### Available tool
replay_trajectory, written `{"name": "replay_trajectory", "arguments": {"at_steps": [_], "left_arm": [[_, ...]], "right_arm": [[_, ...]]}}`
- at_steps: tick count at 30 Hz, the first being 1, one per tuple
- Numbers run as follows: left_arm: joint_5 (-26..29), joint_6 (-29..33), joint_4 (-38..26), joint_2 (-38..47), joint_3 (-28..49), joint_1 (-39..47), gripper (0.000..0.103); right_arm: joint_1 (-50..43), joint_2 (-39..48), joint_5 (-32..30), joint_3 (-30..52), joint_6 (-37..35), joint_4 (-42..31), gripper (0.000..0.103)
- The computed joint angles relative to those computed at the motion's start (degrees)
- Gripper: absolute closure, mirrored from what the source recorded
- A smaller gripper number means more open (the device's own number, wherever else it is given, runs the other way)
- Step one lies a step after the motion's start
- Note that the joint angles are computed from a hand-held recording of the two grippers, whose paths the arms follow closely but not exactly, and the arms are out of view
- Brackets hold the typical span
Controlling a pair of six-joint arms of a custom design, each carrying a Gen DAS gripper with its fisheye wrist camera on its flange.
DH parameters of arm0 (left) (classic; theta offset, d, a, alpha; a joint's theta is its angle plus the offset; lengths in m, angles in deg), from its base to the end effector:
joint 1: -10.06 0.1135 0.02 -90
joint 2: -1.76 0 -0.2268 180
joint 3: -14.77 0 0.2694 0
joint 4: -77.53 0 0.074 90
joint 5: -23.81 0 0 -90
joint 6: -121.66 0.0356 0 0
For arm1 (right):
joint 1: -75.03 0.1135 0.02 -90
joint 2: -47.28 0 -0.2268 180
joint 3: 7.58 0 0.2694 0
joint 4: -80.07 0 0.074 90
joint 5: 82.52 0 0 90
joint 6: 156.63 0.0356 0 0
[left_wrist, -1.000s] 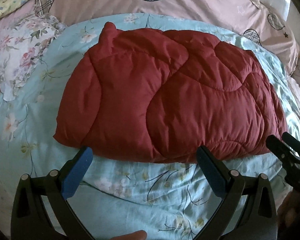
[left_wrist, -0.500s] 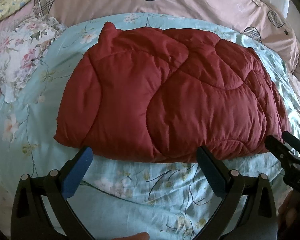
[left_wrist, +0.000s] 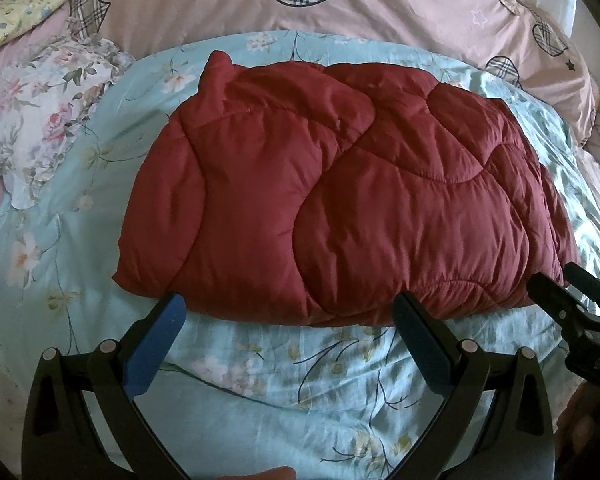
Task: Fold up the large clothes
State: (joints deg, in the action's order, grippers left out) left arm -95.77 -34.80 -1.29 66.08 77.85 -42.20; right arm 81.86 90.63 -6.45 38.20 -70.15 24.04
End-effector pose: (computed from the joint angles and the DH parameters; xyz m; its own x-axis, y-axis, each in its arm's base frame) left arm 0.1419 -0.1547 0.2087 -0.8235 -0.2387 -0.5147 -0.2989 0.9536 0.0359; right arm 0.1863 0.0309 0.1932 -0.7819 -0.1537 -0.6042 -0.3059 0.9391 0.1570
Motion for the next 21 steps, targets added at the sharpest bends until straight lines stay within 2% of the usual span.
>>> {"name": "replay_trajectory", "arguments": {"at_steps": [21], "left_arm": [[-0.4, -0.1, -1.0, -0.3, 0.4, -0.2, 0.0]], "right_arm": [[0.0, -0.5, 0.1, 0.0, 0.0, -0.3, 0.002]]}}
